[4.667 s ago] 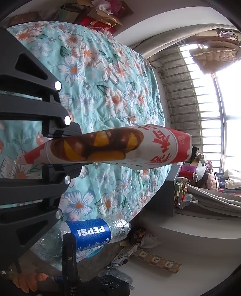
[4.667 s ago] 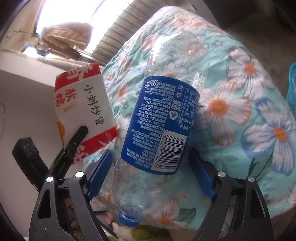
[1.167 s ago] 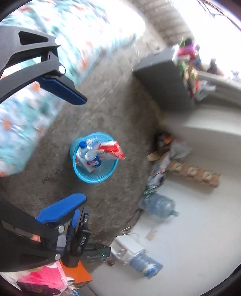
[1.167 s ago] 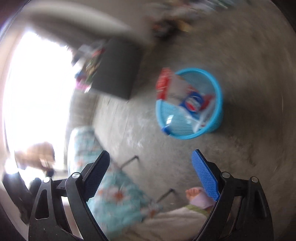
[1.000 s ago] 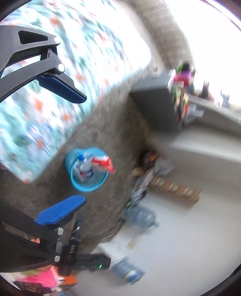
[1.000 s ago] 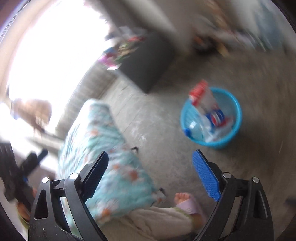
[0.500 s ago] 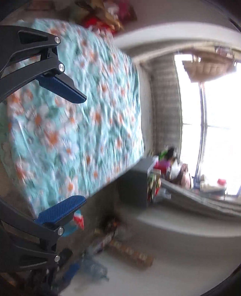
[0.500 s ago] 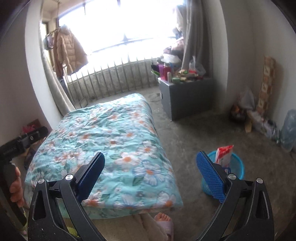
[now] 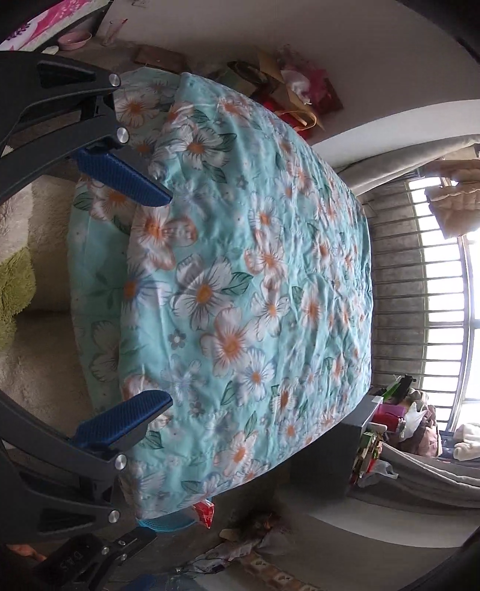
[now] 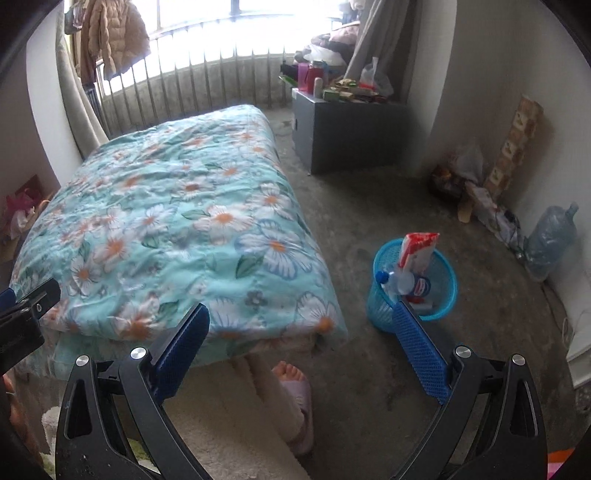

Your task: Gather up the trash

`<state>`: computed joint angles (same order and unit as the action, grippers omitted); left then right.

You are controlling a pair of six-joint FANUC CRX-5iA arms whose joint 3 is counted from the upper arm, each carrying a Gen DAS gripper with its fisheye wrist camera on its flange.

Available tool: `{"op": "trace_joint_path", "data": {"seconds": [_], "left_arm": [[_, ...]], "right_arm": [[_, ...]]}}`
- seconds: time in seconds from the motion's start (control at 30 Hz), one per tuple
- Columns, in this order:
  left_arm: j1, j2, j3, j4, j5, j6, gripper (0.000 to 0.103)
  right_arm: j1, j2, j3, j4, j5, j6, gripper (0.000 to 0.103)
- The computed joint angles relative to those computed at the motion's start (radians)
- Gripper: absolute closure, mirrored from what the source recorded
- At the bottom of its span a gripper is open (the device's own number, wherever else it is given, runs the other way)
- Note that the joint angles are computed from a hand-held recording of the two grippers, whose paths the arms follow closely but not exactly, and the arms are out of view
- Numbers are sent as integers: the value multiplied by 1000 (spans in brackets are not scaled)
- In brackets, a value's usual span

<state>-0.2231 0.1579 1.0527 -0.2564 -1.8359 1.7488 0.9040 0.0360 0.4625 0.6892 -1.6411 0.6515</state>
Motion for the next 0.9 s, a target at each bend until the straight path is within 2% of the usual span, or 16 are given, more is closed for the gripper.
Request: {"op": "trace_joint_path", "data": {"seconds": [0.3,0.47,0.9], "left_arm": [[-47,58,63,-9,-35,-30,5],[-72,99,119,-21,-66,-62,5],[-91,138,183,-29,-82,-76,5]], "right_arm": [[-7,-15,-17,45,-89,15,8],[-21,-20,-28,56,-96,30,8],[-36,-18,-24,58,-80,58,8]]}}
